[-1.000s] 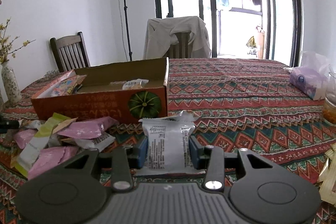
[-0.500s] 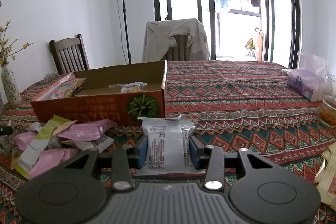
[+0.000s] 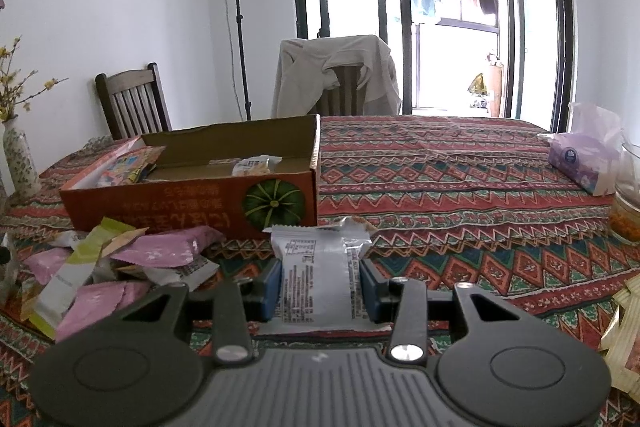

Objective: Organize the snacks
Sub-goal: 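Grasp the tan cracker packet with the left gripper while the right holds the white packet, then carry both packets over the cardboard box and open both grippers inside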

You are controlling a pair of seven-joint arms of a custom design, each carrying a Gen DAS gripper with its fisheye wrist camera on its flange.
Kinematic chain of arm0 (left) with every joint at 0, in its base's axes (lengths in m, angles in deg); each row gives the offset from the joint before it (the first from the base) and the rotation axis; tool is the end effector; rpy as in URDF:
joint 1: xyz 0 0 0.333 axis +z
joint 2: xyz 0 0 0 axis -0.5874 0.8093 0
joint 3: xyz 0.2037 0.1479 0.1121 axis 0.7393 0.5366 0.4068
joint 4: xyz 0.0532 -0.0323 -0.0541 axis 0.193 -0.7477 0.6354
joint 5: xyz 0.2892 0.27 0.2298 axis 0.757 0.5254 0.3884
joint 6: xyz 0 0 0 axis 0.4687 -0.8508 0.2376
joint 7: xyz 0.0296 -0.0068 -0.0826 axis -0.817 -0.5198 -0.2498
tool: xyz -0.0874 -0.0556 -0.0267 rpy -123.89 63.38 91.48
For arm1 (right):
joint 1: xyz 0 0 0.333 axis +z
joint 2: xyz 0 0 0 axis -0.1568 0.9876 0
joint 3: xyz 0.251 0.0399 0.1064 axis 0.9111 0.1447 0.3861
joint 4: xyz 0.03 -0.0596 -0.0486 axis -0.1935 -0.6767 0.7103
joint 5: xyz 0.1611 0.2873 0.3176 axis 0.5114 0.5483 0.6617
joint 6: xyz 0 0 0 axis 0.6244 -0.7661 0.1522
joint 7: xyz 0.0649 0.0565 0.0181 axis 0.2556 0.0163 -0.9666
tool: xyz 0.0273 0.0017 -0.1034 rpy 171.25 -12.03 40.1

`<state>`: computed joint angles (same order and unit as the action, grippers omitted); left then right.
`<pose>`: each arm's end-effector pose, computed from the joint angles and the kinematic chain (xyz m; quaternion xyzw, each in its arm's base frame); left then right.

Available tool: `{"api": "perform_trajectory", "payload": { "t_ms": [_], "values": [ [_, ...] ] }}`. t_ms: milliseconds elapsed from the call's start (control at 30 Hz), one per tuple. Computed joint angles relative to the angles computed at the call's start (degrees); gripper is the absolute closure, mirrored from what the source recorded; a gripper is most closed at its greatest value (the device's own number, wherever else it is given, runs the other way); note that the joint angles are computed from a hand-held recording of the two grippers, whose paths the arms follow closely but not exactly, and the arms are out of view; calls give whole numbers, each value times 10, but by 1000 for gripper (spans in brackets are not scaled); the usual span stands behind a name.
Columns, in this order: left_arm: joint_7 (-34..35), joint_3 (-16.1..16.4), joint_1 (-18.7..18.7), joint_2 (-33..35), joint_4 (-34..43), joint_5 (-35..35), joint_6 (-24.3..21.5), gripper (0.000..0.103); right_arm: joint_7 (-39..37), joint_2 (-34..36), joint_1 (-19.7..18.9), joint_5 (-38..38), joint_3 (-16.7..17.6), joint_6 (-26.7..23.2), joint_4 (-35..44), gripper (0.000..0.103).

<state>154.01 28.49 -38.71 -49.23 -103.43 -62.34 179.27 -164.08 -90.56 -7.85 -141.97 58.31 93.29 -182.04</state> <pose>0.6955 -0.1761 0.3961 -0.5665 0.6988 -0.4017 0.1713 0.4990 0.1076 0.3788 -0.4392 0.7467 -0.4099 0.2854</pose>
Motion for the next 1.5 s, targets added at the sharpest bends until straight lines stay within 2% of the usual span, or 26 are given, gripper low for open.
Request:
{"api": "perform_trajectory", "payload": {
  "t_ms": [67,300,367,567,667,867,967,1200,1500],
  "values": [
    [8,-5,8,-6,-1,-11,-13,71,-2,-2,0,2,0,-1,-1,63],
    [23,2,16,-26,-14,-49,-33,71,-8,-2,0,6,1,-5,0,63],
    [10,12,13,-27,-13,-43,-45,71,-9,-1,1,7,0,-4,1,63],
    [29,9,30,-12,14,-95,-99,71,-12,1,1,8,0,-1,2,62],
    [17,16,26,-5,23,-89,-115,71,-15,-3,1,11,0,-3,-1,62],
    [-19,28,12,3,31,-47,-113,72,-14,-2,0,12,2,-6,0,62],
    [-33,28,13,6,33,-34,-115,83,-15,-1,1,12,2,-5,0,62],
    [30,4,28,-10,13,-88,-74,84,-8,-11,2,3,6,-10,-5,63],
    [160,-23,32,-27,10,-196,-42,84,21,-40,2,-42,17,-21,-10,63]
  ]
}}
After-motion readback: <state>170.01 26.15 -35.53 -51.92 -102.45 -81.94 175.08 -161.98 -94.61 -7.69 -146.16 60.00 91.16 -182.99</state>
